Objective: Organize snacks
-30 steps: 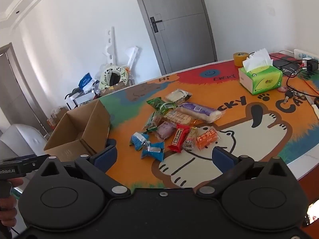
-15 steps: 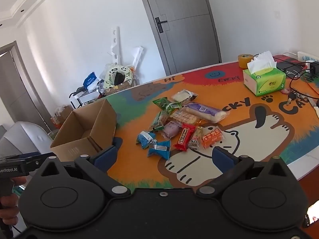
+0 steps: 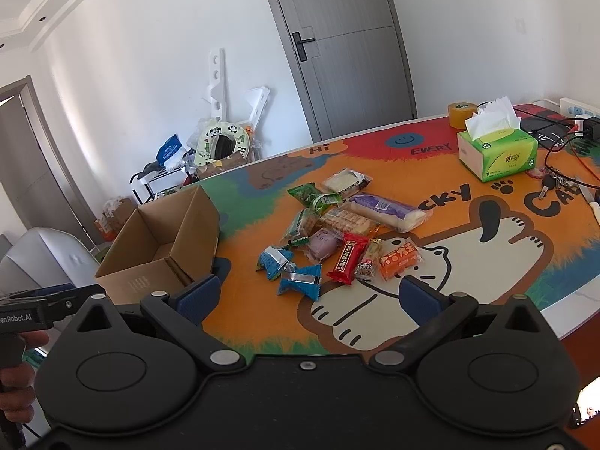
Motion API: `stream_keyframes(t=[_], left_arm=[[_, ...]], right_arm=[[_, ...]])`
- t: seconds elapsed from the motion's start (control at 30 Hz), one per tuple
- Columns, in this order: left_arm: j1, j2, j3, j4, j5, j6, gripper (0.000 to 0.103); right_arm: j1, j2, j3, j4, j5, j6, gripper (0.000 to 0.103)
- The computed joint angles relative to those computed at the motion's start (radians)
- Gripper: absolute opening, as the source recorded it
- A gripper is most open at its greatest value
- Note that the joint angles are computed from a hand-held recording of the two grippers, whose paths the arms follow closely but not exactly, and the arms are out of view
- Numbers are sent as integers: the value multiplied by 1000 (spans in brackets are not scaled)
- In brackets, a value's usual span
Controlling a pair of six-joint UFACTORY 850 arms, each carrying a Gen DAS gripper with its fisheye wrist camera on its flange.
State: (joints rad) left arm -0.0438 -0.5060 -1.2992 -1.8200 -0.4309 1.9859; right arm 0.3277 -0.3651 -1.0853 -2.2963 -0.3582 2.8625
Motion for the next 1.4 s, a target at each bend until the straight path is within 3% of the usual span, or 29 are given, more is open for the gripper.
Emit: stream_keyframes(t=[1.4], left_arm=[[1,6,15,-15,-31,22,100]], right_arm=[[15,5,-5,55,-11,-85,103]])
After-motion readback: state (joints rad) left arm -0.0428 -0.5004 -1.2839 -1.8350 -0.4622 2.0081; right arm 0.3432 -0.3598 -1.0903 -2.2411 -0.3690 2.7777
